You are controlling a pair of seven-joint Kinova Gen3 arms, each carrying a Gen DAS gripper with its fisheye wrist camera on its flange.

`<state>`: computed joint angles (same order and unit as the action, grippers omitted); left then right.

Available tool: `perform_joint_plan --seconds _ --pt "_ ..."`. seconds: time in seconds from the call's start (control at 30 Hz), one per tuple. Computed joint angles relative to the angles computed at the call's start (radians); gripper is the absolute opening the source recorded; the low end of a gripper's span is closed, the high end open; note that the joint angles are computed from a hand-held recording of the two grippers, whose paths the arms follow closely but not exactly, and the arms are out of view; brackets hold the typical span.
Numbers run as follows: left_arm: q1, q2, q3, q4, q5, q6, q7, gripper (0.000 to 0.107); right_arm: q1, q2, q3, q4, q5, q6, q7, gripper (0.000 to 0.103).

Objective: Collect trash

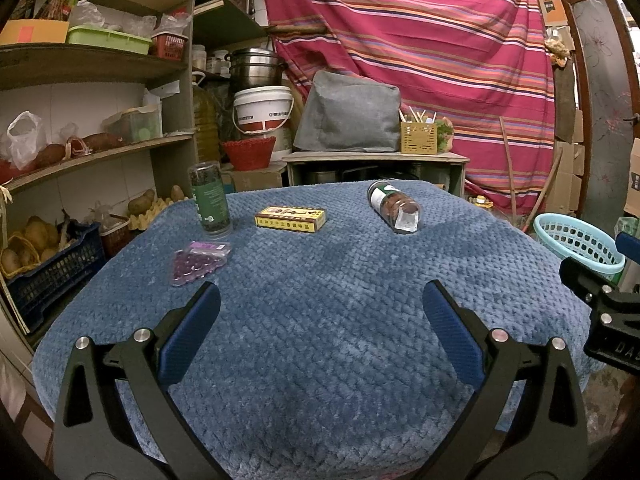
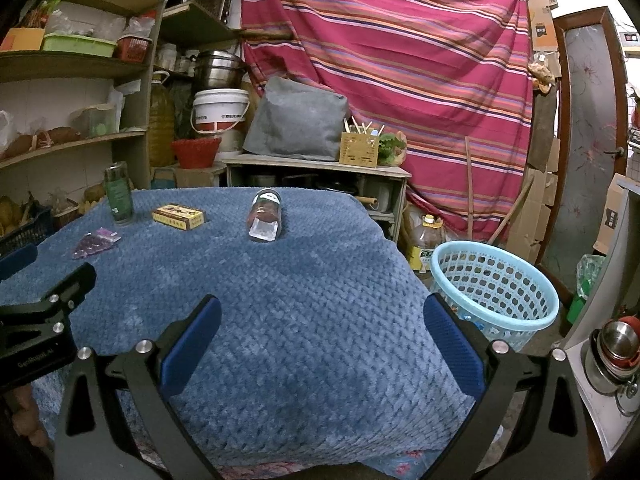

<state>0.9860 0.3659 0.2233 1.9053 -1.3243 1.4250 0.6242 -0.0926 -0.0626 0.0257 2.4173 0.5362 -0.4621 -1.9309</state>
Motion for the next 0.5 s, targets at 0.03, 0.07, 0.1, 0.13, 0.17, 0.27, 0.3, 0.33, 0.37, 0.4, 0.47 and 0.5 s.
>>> perform_joint_plan --seconds 0.03,0.07,0.1,0.13,0.17,0.27,0.3,0.33,0.37,0.4,0.47,0.5 --pt "-0.001 0.0 0.0 0.0 0.001 0.0 -0.002 0.098 0.0 0.002 0.0 0.0 0.001 -0.003 -0.001 0.099" --pt "-0.003 -0.006 -0.001 0.004 -0.002 -0.002 -0.005 0.098 0.001 0.005 0.003 -0.001 0.009 -0.006 -0.007 0.099" --pt "-0.005 -0.008 -0.001 0.005 -0.002 0.0 -0.007 0.098 0.002 0.003 0.001 -0.001 0.009 -0.002 -0.006 0.099" --pt "-0.007 -0.009 -0.002 0.006 -0.003 0.003 -0.009 0.098 0.003 0.002 0.001 -0.001 0.01 -0.001 -0.007 0.099" --pt "-0.008 -0.01 -0.001 0.006 -0.003 0.005 -0.01 0.098 0.003 0.002 0.002 -0.001 0.013 -0.002 -0.01 0.099" --pt "-0.012 -0.012 0.001 0.009 -0.003 0.005 -0.009 0.098 0.004 0.003 -0.001 0.002 0.003 -0.009 0.0 0.099" --pt "-0.012 -0.013 0.001 0.011 -0.004 0.006 -0.008 0.098 0.004 0.003 -0.003 0.001 -0.005 -0.008 0.007 0.099" --pt "-0.014 -0.014 0.001 0.013 -0.007 0.006 -0.007 0.098 0.006 0.006 0.001 0.003 0.004 -0.015 0.003 0.099" --pt "-0.012 -0.01 0.003 0.009 -0.006 0.009 -0.007 0.098 0.007 0.007 0.002 0.003 0.009 -0.019 0.0 0.099" --pt "-0.015 -0.012 0.002 0.012 -0.007 0.005 -0.006 0.098 0.009 0.009 0.002 0.004 0.009 -0.021 0.001 0.099" --pt "-0.016 -0.013 0.003 0.015 -0.009 0.004 -0.003 0.098 0.011 0.008 0.0 0.003 0.013 -0.019 -0.001 0.099" --pt "-0.014 -0.01 0.004 0.013 -0.009 0.008 -0.003 0.098 0.011 0.007 0.0 0.002 0.014 -0.017 -0.003 0.099"
